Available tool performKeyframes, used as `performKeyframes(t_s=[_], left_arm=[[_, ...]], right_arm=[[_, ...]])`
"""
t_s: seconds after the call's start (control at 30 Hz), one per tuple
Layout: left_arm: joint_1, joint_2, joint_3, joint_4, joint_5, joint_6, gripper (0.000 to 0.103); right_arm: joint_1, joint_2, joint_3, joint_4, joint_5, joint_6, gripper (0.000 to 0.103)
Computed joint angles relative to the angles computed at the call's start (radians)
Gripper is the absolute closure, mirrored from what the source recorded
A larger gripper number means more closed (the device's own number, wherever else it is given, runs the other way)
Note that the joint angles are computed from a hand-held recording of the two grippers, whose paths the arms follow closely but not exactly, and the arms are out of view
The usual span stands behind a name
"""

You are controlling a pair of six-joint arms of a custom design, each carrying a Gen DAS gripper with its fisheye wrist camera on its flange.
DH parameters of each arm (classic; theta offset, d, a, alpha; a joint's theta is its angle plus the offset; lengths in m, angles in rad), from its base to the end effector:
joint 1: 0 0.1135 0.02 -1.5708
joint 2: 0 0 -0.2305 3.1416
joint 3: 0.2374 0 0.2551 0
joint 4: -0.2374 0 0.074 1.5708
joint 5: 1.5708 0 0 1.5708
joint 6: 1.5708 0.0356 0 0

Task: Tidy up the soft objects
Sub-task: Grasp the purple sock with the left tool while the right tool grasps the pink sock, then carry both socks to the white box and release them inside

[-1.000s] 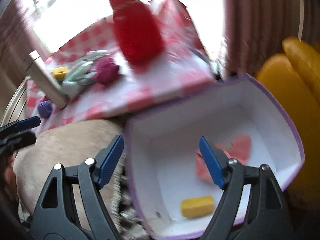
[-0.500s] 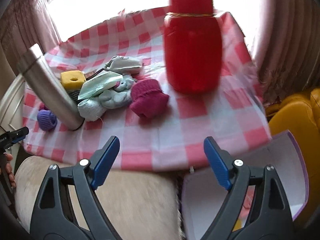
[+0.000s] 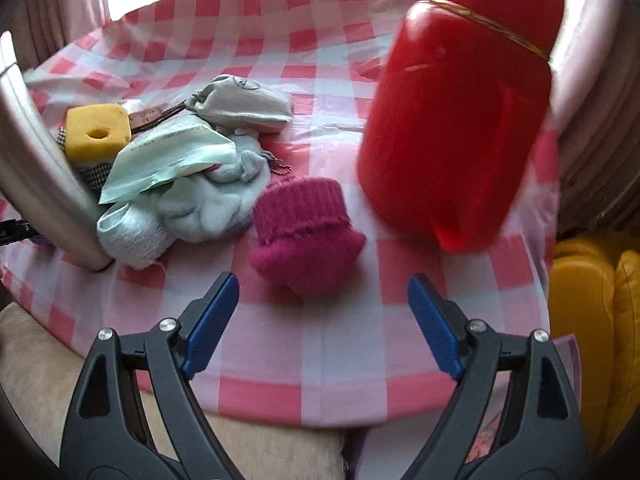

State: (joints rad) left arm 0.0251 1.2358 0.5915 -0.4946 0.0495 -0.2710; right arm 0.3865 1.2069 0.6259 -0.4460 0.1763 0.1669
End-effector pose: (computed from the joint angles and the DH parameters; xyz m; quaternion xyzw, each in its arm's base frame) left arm 0.2243 0.0039 0.1307 -0.1388 0.9666 -0.0503 0.2096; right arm 0.2196 0.0826 0.1497 -0.0816 0.9563 -0.0085 0.2805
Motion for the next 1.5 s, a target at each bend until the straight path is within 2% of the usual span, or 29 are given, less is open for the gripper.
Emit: performKeyframes(t_s=[0.03, 0.1, 0.3, 0.43, 0.5, 0.57, 0.63, 0.7, 0.73, 0.9, 0.93, 1.07, 1.2, 1.3, 1.5], left_arm=[[0.002, 0.017, -0.005, 0.017, 0.0, 0.009, 0.022], [0.009, 0.048, -0.004, 0.037, 0.001, 0.017, 0.035], [0.012, 0.011, -0.06, 0.085, 0.027, 0.03, 0.037], [0.009, -0.089, -0.14, 0.118, 0.028, 0.015, 0.039], [0.029, -0.161, -0.186, 0.119, 0.049, -0.003, 0.04], [0.052, -0.241, -0.225, 0.107, 0.071, -0.018, 0.04], [0.083, -0.363, -0.27, 0.06, 0.093, -0.024, 0.04], [0.086, -0.461, -0.305, 0.024, 0.098, -0.042, 0.04], [0.087, -0.498, -0.314, 0.007, 0.098, -0.047, 0.04], [0.078, -0.71, -0.352, -0.118, 0.098, -0.068, 0.04], [0.068, -0.776, -0.361, -0.162, 0.096, -0.076, 0.04], [0.015, -0.888, -0.362, -0.25, 0.076, -0.099, 0.04], [-0.133, -1.013, -0.355, -0.356, -0.004, -0.168, 0.04], [-0.28, -1.072, -0.341, -0.416, -0.078, -0.239, 0.04], [-0.647, -1.045, -0.301, -0.445, -0.265, -0.439, 0.04]], right_arm=[[0.007, 0.032, 0.013, 0.015, 0.011, -0.004, 0.015], [0.017, 0.099, 0.036, 0.053, 0.037, 0.0, 0.015], [0.031, 0.242, 0.094, 0.126, 0.08, 0.015, 0.015], [0.031, 0.3, 0.114, 0.16, 0.098, 0.001, 0.016], [0.025, 0.317, 0.113, 0.164, 0.057, -0.001, 0.039], [0.047, 0.304, 0.09, 0.184, 0.084, -0.004, 0.043], [0.078, 0.275, 0.061, 0.194, 0.109, -0.014, 0.052], [0.095, 0.218, 0.026, 0.189, 0.108, -0.009, 0.06], [0.098, 0.194, 0.014, 0.182, 0.101, -0.003, 0.061], [0.133, -0.034, -0.096, 0.113, 0.113, 0.03, 0.062], [0.141, -0.093, -0.122, 0.09, 0.118, 0.036, 0.062], [0.165, -0.342, -0.204, -0.044, 0.131, 0.062, 0.063], [0.194, -0.601, -0.258, -0.231, 0.147, 0.096, 0.063], [0.208, -0.719, -0.27, -0.343, 0.159, 0.119, 0.063], [0.249, -0.881, -0.264, -0.546, 0.208, 0.19, 0.063]])
